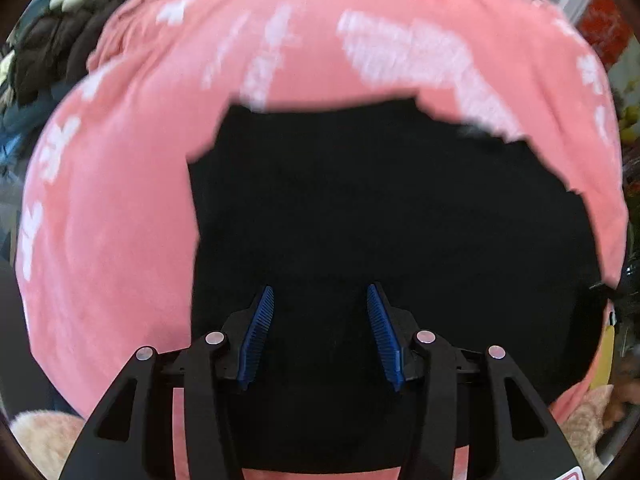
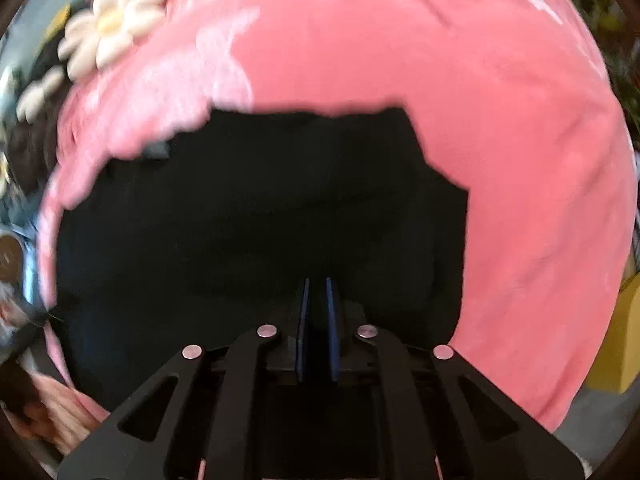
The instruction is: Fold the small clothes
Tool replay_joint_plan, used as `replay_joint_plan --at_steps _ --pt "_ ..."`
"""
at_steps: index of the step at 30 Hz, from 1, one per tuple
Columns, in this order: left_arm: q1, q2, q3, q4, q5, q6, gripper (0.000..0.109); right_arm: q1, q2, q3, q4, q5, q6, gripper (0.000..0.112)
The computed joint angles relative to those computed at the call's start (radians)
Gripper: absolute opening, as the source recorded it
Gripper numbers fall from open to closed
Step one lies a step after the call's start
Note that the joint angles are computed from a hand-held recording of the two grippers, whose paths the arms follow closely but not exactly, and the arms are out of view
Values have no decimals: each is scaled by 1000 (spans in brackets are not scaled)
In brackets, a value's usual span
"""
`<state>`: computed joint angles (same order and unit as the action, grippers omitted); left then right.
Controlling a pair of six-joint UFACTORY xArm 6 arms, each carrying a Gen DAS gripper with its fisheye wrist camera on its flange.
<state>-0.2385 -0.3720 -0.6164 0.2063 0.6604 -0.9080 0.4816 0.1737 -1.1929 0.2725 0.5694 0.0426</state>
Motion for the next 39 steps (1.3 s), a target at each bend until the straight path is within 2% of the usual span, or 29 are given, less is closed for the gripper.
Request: replay_joint_plan --at_steps 1,2,3,4,5,7,10,13,17,18,19,21,24,26,27,29,30,33,35,39 --pt "-3 -18 25 31 -28 -34 49 6 -37 42 -42 -54 24 11" --pt "-8 -22 35 63 -40 -59 52 8 -43 57 -86 -68 42 13" --pt "-16 -20 38 93 -40 -71 52 9 -30 56 -149 -56 68 23" --pt "-22 -11 33 123 -37 -86 54 6 1 46 -215 -19 94 27" --pt "-28 -9 30 147 -27 -98 55 6 1 61 -238 -24 116 26" --pt "-33 -9 18 151 -6 -91 56 8 -38 90 -210 -56 121 27" --pt "-27 -68 53 99 -11 -59 64 12 -142 200 -145 -95 109 27" --pt "-33 -125 100 59 -17 -62 64 14 -142 253 -202 -78 134 27" --pt "-75 -216 165 68 -1 -112 67 27 -270 349 -125 -107 108 28" --pt "-91 -232 179 76 11 -129 68 25 -276 358 -112 -101 94 33" --pt "-107 -235 187 80 21 -146 69 27 -266 363 -137 -76 101 42" --pt "-140 -223 202 81 32 -185 69 37 -200 320 -202 -30 171 42" --pt "-179 -226 207 151 59 -247 69 42 -270 366 -197 -113 178 42" --pt "-215 -230 206 201 102 -273 73 56 -308 402 -301 -139 237 43" --pt "-226 -236 212 211 106 -282 73 62 -299 400 -333 -114 252 47" --pt "-244 -246 224 231 116 -305 74 70 -251 371 -417 -31 303 47" --pt "-251 -248 226 241 122 -318 74 70 -229 349 -434 -25 313 47" --pt "-268 -255 227 255 139 -351 74 78 -239 363 -505 -66 379 48" --pt "-274 -256 229 264 148 -360 75 89 -241 369 -552 -64 427 53" --pt "-297 -288 252 259 164 -396 76 104 -231 359 -654 -32 502 72"
